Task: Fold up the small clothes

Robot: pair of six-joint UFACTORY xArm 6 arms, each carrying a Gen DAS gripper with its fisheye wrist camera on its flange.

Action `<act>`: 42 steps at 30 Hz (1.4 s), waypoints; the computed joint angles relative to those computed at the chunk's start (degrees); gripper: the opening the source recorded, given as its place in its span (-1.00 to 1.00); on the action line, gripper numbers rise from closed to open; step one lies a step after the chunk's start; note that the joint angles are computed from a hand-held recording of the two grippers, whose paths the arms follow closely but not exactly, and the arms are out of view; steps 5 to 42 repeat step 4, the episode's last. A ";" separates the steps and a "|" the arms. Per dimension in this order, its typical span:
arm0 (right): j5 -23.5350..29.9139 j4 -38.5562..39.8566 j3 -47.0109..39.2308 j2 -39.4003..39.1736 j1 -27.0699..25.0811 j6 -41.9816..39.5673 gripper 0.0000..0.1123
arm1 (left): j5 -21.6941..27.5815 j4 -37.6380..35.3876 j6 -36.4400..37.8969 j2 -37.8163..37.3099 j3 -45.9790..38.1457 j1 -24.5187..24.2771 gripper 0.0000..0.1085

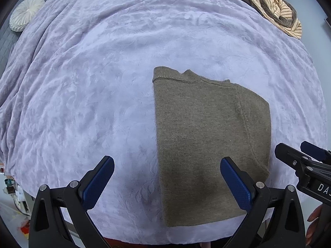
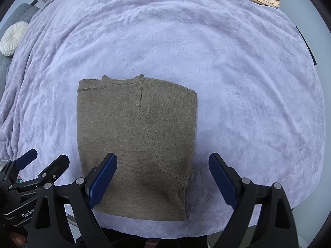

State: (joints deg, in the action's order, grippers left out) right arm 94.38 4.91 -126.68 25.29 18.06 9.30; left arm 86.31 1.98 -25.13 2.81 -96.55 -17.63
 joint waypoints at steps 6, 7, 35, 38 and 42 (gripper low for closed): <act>0.26 -0.16 -0.51 0.36 0.00 -0.12 0.63 | -0.28 0.50 0.44 -0.13 0.09 -0.26 0.89; 0.26 -0.16 -0.51 0.36 0.00 -0.12 0.63 | -0.28 0.50 0.44 -0.13 0.09 -0.26 0.89; 0.26 -0.16 -0.51 0.36 0.00 -0.12 0.63 | -0.28 0.50 0.44 -0.13 0.09 -0.26 0.89; 0.26 -0.16 -0.51 0.36 0.00 -0.12 0.63 | -0.28 0.50 0.44 -0.13 0.09 -0.26 0.89; 0.26 -0.16 -0.51 0.36 0.00 -0.12 0.63 | -0.28 0.50 0.44 -0.13 0.09 -0.26 0.89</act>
